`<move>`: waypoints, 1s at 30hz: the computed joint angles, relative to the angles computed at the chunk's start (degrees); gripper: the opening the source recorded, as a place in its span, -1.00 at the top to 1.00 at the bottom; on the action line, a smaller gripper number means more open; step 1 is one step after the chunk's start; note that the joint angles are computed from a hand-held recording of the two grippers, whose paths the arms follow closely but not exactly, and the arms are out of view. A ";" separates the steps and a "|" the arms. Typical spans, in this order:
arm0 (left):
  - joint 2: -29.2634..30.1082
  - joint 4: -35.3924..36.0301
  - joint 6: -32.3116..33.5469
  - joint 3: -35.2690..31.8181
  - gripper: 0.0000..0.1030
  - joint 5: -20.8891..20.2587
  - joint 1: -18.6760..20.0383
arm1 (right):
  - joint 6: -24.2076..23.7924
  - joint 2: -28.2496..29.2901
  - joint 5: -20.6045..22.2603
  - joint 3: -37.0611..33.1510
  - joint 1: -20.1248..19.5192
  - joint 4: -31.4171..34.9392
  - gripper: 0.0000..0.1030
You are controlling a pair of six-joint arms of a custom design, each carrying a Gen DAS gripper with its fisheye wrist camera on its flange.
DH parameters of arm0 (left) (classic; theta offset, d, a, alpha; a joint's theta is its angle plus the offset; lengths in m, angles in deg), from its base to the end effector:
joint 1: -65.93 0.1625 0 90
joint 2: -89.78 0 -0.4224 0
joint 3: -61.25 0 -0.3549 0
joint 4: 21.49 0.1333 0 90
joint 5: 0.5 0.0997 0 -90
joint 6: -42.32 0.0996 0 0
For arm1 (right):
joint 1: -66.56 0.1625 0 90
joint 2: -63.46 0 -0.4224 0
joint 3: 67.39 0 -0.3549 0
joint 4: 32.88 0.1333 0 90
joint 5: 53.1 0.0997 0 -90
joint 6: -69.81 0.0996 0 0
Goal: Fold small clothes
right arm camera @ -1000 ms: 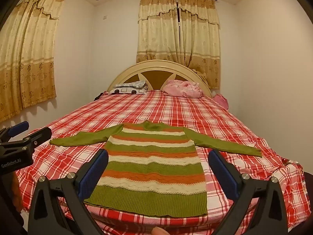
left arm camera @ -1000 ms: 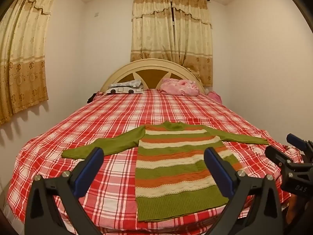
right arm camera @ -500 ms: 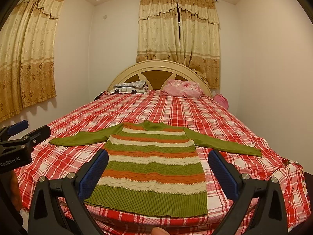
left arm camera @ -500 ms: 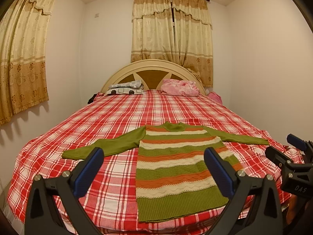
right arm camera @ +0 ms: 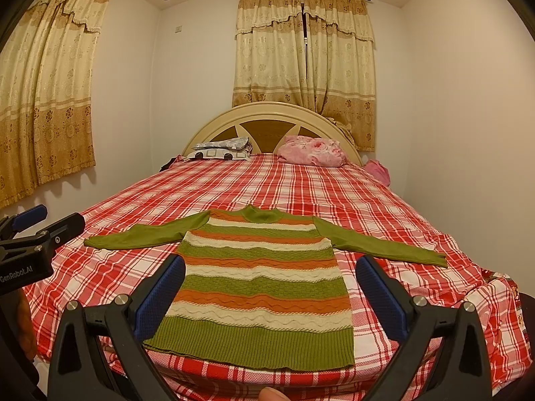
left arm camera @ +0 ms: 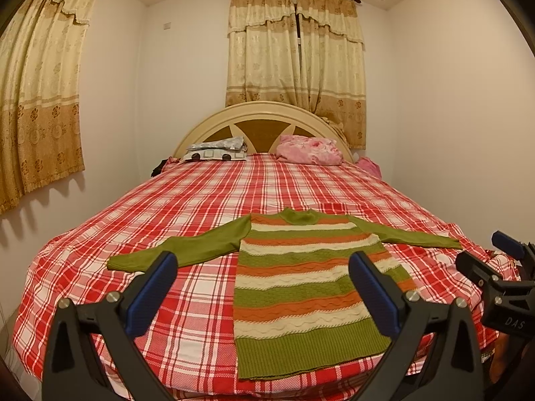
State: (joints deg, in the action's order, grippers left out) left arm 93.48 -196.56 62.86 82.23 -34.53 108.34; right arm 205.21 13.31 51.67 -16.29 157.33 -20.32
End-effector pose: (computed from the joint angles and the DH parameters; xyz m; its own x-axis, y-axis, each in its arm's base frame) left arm -0.4759 -0.7270 0.0462 -0.7236 0.0488 -0.6885 0.6607 0.3376 -0.6705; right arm 0.1172 -0.6944 0.3615 -0.6886 0.0032 0.7251 -0.6835 0.3312 -0.6505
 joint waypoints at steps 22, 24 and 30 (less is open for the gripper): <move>-1.16 -1.47 -0.20 2.72 -1.00 -0.39 0.56 | -0.11 0.61 0.35 -0.89 -0.10 0.74 -0.98; -1.11 -1.54 -0.06 2.65 -1.00 -0.35 0.61 | -0.17 0.63 0.36 -0.90 -0.13 0.76 -0.98; -1.45 -1.78 0.00 3.28 -1.00 -0.47 0.62 | 0.04 0.45 0.47 -0.34 -0.18 0.40 -0.98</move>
State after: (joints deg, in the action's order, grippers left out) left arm 92.03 -198.34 62.86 85.51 -35.01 108.96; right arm 205.25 13.76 52.14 -16.63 157.14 -19.92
